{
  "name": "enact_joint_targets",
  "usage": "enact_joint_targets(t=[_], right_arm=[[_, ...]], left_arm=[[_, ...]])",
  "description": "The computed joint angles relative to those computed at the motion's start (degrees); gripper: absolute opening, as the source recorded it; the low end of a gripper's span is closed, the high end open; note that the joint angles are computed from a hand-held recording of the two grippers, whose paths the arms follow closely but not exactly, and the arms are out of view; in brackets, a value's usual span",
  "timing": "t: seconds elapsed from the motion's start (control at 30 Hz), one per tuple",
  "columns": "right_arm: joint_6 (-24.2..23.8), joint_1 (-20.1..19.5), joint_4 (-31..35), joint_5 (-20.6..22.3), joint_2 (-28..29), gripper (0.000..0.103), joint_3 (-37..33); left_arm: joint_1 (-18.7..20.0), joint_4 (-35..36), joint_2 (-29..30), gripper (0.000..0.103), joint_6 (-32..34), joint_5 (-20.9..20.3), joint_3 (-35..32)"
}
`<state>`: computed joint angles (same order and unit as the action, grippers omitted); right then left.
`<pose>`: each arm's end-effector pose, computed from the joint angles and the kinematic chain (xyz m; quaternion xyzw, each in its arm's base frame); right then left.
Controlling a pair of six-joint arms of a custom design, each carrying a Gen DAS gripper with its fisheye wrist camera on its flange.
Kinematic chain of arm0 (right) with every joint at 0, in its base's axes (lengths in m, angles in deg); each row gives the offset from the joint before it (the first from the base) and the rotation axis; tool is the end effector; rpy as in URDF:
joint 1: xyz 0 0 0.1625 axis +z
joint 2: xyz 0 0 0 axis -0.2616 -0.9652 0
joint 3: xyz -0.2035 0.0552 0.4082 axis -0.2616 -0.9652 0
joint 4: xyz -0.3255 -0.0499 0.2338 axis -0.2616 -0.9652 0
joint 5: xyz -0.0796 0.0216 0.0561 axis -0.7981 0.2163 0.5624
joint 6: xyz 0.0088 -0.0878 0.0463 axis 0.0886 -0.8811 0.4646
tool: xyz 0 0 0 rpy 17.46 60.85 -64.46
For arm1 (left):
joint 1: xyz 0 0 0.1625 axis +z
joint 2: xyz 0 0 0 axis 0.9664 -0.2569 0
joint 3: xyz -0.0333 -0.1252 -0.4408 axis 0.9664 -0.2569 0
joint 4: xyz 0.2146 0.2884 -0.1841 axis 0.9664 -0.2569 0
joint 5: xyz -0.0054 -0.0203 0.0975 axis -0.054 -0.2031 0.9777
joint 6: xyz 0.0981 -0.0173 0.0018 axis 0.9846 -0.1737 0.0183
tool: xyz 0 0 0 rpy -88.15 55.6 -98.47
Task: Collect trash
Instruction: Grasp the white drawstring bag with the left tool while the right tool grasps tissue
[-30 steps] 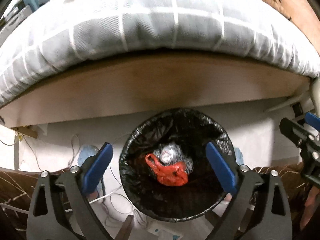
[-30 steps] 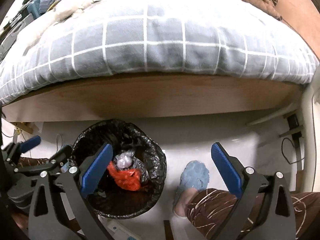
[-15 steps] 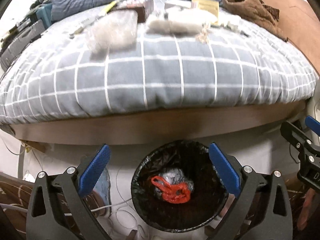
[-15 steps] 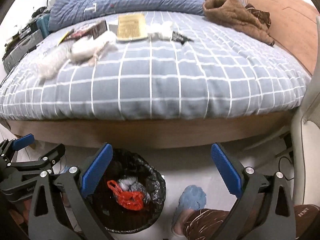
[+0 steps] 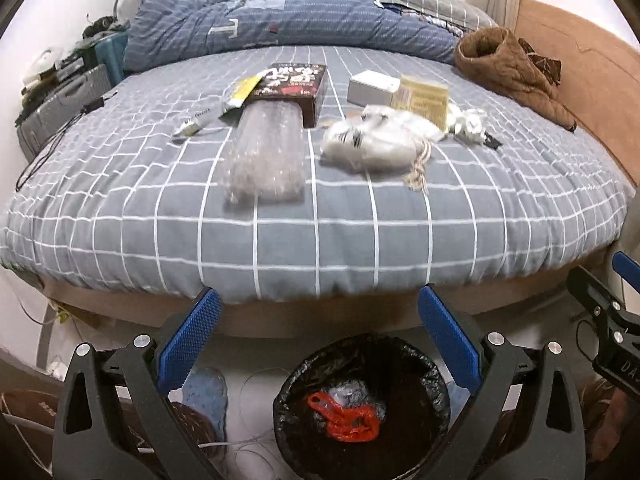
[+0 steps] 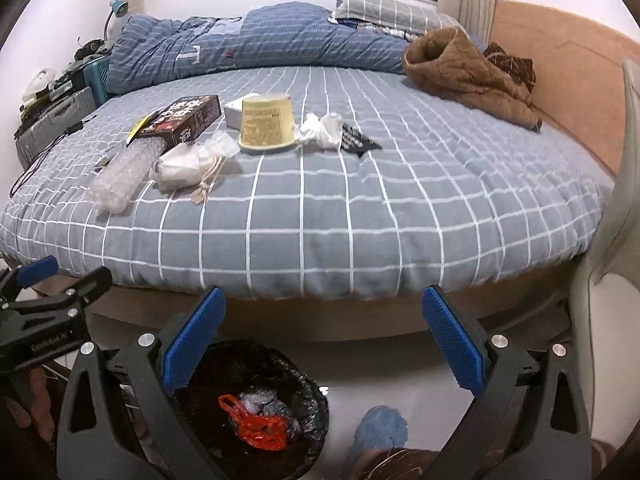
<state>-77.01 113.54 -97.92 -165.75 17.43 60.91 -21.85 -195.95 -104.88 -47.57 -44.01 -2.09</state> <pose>0.1731 -0.7148 0.2776 0.1084 -0.8421 0.3626 0.3841 -0.2988 -0.7525 0.1120 0.1754 0.8738 -0.3001 0.3401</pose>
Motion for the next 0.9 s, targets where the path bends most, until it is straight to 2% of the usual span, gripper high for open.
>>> enact_joint_targets(t=[0.23, 0.37, 0.47, 0.57, 0.9], right_arm=[[-1.01, 0.28, 1.48, 0.81, 0.74, 0.095, -4.44], [-1.4, -0.25, 3.41, 1.32, 2.15, 0.095, -9.34], [-0.42, -1.06, 6.47, 2.32, 3.35, 0.095, -13.29], [-0.12, -1.67, 10.14, 3.35, 4.89, 0.09, -17.36], [-2.52, -2.31, 20.57, 5.55, 12.66, 0.082, -33.8]], left_arm=[[0.26, 0.65, 0.96, 0.097, 1.21, -1.33, -3.89], [0.47, 2.33, 2.26, 0.097, 1.57, -1.7, -7.11], [0.63, 3.34, 4.0, 0.097, 2.82, -1.71, -10.81], [0.94, 5.54, 5.99, 0.097, 3.96, -2.46, -15.45], [1.9, 16.15, 12.98, 0.097, 4.96, -4.89, -31.05]])
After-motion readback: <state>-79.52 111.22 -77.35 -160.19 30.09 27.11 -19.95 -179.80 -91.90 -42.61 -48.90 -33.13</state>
